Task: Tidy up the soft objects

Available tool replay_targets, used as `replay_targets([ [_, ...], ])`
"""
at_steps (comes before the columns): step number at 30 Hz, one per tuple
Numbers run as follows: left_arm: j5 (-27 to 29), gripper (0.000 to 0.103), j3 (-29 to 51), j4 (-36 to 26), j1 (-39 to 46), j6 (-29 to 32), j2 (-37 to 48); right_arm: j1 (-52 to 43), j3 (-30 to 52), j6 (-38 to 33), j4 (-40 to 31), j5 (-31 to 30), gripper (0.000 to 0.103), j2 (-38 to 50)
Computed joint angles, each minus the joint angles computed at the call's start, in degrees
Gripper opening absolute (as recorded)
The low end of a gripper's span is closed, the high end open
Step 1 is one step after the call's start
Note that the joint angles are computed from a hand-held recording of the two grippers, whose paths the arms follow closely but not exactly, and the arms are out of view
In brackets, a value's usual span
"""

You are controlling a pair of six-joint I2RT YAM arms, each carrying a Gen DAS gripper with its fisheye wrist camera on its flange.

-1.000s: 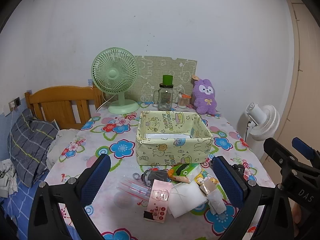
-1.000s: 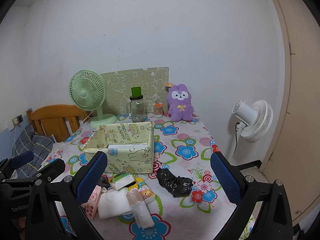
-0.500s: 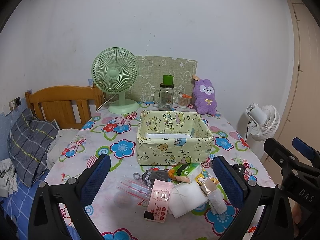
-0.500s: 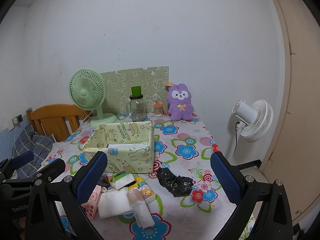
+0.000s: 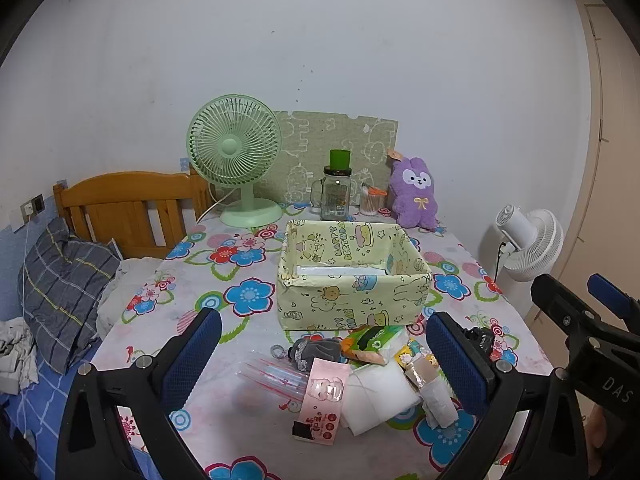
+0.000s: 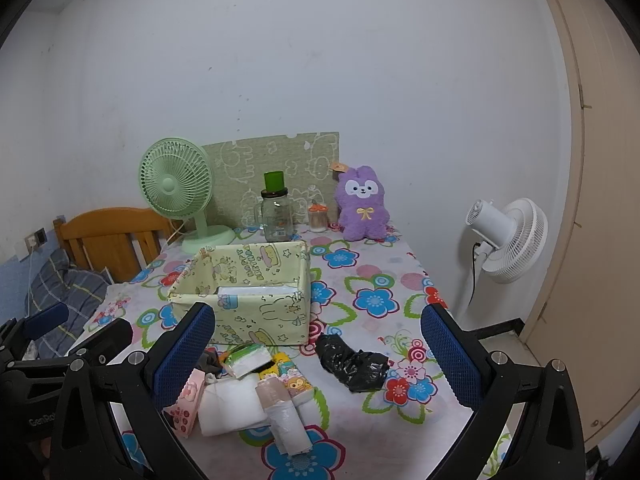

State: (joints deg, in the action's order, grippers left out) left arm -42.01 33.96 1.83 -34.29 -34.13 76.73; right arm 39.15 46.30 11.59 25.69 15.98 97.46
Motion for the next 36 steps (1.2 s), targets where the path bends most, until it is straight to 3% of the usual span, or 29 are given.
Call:
replay_targets([
  [20, 0.73, 0.100, 0.33, 0.26, 0.30, 0.60, 1.01, -0.12, 0.06, 0.31, 0.08, -0.45, 0.103, 0.40],
  [36, 7.62, 0.095, 0.56, 10.45, 2.60, 2.48, 12.82, -0.84, 3.83, -0.39, 0.86, -4.13, 0.097, 7.67],
])
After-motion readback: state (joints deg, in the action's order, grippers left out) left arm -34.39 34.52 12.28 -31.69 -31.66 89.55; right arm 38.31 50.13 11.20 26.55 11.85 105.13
